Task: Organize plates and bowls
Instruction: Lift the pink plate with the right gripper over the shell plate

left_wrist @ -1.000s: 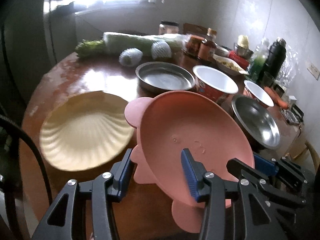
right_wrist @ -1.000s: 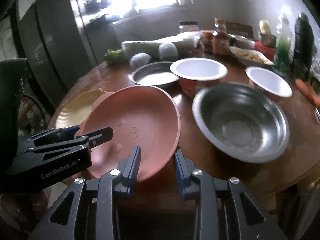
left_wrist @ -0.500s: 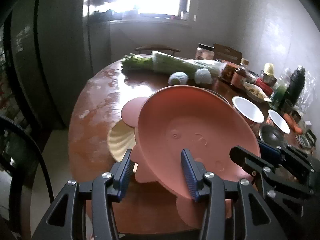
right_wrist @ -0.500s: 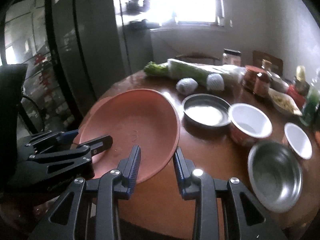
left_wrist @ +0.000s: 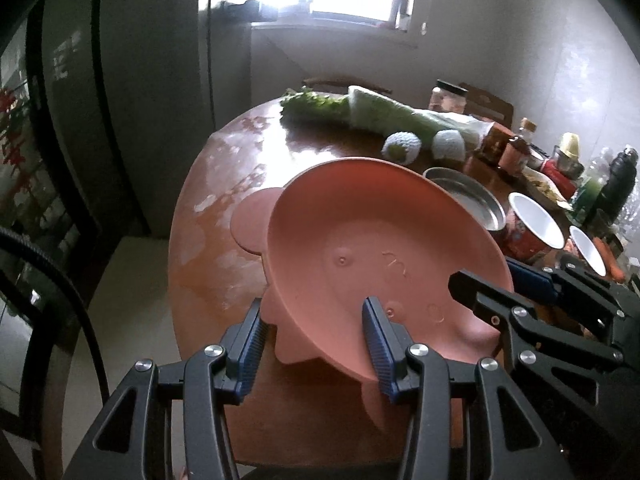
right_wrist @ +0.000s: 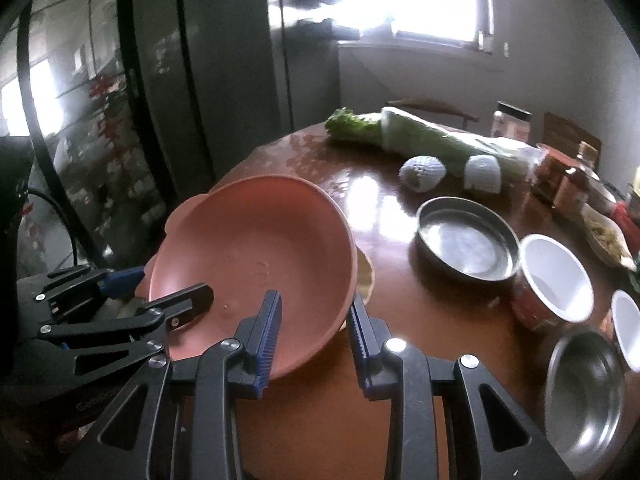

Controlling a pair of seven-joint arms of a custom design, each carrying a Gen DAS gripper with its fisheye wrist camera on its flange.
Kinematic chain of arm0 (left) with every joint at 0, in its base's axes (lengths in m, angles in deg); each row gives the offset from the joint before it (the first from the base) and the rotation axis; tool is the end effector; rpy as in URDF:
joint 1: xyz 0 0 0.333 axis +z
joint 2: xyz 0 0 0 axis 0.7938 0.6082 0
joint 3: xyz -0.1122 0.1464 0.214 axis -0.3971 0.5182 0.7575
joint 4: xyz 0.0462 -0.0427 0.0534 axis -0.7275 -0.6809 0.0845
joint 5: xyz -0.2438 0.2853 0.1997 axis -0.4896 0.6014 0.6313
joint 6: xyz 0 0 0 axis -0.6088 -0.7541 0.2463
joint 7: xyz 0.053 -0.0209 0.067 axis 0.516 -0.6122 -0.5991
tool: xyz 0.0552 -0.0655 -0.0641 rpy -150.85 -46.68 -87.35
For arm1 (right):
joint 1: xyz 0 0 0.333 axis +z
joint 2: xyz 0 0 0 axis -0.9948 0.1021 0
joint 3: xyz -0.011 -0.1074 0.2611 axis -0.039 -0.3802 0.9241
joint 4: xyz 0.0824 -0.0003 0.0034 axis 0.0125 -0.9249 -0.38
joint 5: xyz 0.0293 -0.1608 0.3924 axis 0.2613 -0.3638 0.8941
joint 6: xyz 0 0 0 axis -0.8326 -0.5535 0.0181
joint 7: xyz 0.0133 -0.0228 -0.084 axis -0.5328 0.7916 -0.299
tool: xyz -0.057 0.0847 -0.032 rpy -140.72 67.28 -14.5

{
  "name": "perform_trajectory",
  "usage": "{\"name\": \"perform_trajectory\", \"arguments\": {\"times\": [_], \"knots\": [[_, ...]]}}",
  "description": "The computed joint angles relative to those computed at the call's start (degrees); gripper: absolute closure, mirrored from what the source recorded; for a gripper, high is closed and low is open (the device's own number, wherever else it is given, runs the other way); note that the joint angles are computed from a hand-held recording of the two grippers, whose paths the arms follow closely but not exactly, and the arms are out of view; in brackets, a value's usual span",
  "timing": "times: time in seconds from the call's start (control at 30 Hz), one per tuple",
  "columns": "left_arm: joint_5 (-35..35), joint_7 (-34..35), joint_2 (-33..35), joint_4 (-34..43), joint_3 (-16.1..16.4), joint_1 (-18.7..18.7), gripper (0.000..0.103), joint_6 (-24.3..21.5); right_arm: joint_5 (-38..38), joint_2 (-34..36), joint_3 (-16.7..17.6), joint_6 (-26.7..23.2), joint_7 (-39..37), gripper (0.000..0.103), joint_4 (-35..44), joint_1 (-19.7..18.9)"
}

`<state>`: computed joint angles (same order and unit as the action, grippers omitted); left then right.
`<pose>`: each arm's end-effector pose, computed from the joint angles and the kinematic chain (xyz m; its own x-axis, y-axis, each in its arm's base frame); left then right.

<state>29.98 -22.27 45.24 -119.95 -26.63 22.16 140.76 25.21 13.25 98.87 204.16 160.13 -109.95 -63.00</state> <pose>0.4186 -0.4919 0.4623 -0.1599 -0.9834 0.0857 -0.7433 0.0628 -0.6660 0.4490 0.3623 0.4652 0.2151 -0.9745 -0.0637 -0.6945 -0.1068 -0.7115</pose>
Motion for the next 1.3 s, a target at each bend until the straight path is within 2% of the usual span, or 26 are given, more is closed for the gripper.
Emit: {"name": "perform_trajectory", "arguments": {"times": [0.3, 0.47, 0.63, 1.07, 1.3], "knots": [[-2.3, 2.4, 2.7, 2.3, 0.4, -0.1, 0.055, -1.7, 8.6, 5.1, -3.2, 1.7, -11.1, 0.069, 3.0, 2.0], [-3.2, 3.5, 4.3, 3.7, 0.8, -0.6, 0.055, -1.8, 12.0, 7.0, -4.5, 1.6, -14.2, 0.069, 3.9, 2.6], [-3.9, 3.9, 4.5, 3.7, 1.1, -0.7, 0.055, -1.5, 10.3, 8.1, -5.3, 2.5, -13.0, 0.069, 4.6, 2.8], [-5.3, 5.7, 5.4, 4.2, 1.3, -0.8, 0.055, -0.7, 1.4, 10.9, -7.2, 0.5, -6.5, 0.069, 8.0, 4.1], [-6.3, 6.2, 6.3, 5.0, 1.5, -1.1, 0.055, -1.1, 0.5, 10.1, -7.8, 1.0, -4.3, 0.069, 7.0, 4.0]]}}
